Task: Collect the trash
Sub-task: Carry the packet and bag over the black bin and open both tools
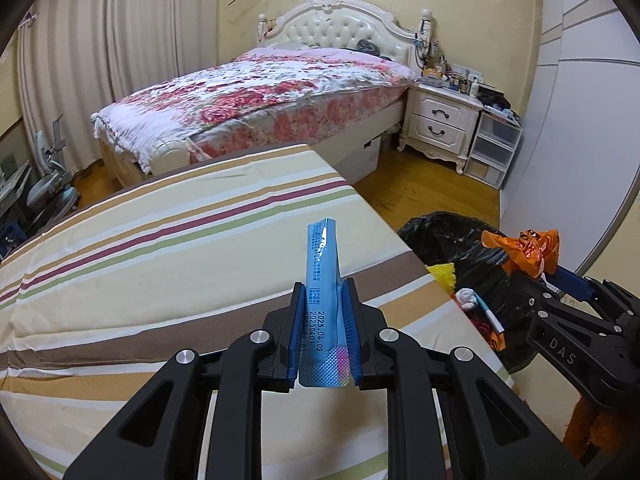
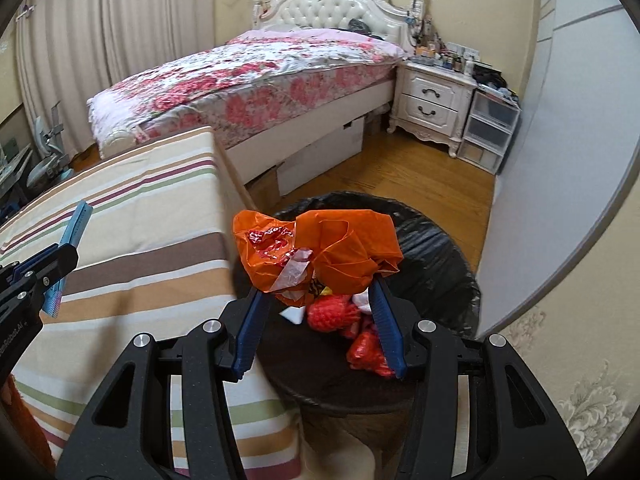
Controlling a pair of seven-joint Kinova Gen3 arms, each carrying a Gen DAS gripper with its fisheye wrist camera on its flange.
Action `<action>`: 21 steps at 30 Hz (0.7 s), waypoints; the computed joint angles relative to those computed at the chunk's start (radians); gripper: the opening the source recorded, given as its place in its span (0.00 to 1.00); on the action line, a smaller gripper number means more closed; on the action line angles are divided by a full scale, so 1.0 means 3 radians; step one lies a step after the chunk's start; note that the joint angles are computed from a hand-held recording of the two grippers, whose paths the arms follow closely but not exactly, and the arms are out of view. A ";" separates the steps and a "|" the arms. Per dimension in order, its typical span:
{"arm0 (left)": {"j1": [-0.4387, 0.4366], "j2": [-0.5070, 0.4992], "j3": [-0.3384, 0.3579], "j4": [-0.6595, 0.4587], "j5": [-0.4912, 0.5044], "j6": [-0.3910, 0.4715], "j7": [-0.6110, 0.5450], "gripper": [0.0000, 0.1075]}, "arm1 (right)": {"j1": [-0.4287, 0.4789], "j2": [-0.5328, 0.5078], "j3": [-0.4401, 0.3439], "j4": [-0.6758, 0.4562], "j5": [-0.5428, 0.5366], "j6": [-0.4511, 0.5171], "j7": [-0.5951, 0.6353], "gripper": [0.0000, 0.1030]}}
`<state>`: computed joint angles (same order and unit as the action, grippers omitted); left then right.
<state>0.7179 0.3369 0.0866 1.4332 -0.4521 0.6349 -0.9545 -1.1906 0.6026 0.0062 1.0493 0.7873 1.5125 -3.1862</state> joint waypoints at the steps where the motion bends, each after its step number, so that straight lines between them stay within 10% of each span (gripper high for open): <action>1: 0.0003 0.0040 0.0027 -0.0050 0.0011 0.0008 -0.0036 0.18 | 0.0004 -0.0012 0.0007 0.0032 -0.0006 0.0010 -0.0025 0.47; 21: 0.0386 0.0661 -0.0108 -0.0876 0.0129 0.0206 -0.0364 0.19 | 0.0284 -0.0271 -0.0152 0.0653 0.0023 -0.0067 -0.0507 0.48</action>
